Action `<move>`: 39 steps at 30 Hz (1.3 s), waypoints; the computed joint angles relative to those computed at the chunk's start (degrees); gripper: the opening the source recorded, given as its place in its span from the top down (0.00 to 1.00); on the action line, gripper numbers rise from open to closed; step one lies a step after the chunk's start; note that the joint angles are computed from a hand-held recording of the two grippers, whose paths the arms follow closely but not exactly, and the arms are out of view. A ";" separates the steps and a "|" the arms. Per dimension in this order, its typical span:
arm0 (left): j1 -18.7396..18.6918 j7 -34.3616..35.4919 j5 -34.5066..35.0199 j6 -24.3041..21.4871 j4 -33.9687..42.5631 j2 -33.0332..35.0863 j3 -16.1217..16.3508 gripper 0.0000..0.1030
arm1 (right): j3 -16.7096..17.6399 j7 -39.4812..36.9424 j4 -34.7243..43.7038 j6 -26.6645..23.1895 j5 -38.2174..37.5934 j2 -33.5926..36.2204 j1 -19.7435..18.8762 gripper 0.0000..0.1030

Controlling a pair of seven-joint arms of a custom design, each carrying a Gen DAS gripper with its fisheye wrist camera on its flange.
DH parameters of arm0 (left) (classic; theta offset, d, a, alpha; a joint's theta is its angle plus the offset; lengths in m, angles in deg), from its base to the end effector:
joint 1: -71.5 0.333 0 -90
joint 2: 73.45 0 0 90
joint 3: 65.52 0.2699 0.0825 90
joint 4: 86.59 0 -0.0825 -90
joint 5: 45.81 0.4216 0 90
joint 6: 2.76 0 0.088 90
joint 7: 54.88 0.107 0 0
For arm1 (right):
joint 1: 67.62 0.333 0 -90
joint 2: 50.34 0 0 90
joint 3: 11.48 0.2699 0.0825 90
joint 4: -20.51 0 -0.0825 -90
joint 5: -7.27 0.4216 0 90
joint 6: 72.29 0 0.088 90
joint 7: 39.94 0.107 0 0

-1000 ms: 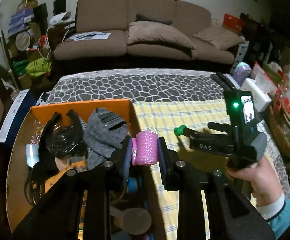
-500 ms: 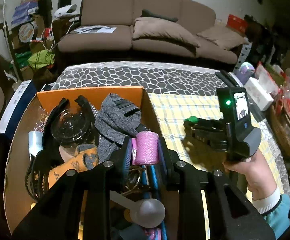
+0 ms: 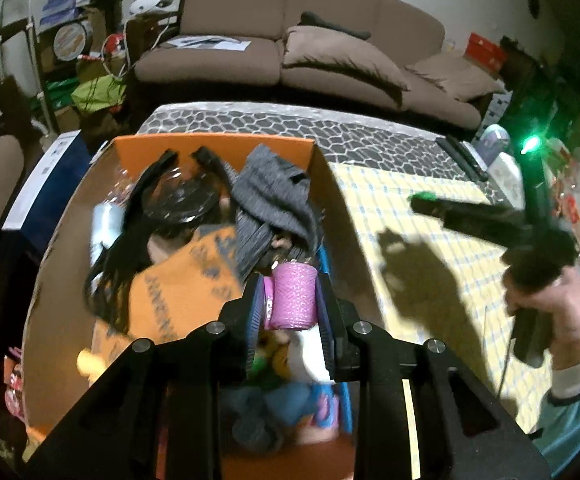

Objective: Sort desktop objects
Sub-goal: 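Carry both rollers over the box and open both grippers to drop them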

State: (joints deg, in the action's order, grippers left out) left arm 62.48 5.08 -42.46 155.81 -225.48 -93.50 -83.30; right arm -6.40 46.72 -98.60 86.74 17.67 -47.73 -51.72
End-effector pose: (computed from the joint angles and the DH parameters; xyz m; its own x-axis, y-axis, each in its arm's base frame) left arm 0.4726 -0.2446 0.4485 -0.0698 -0.9822 0.1746 -0.7895 -0.0526 -0.6114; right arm 0.5923 0.2182 0.4151 0.3092 -0.9430 -0.1227 -0.7795 -0.1774 -0.6007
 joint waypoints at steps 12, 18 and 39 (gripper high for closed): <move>1.02 0.56 -5.87 -2.46 -12.71 -14.50 2.43 0.77 | 0.81 -4.77 -8.15 -3.10 4.74 -13.03 9.33 0.69; 1.64 3.05 -7.64 -3.67 -16.32 -18.05 3.78 0.77 | 2.00 -4.98 -7.44 -4.66 5.76 -10.89 13.54 0.69; 4.73 5.01 -12.81 -2.20 -23.66 -26.67 5.46 0.57 | 8.53 -12.75 2.80 -5.67 19.50 2.12 14.95 0.68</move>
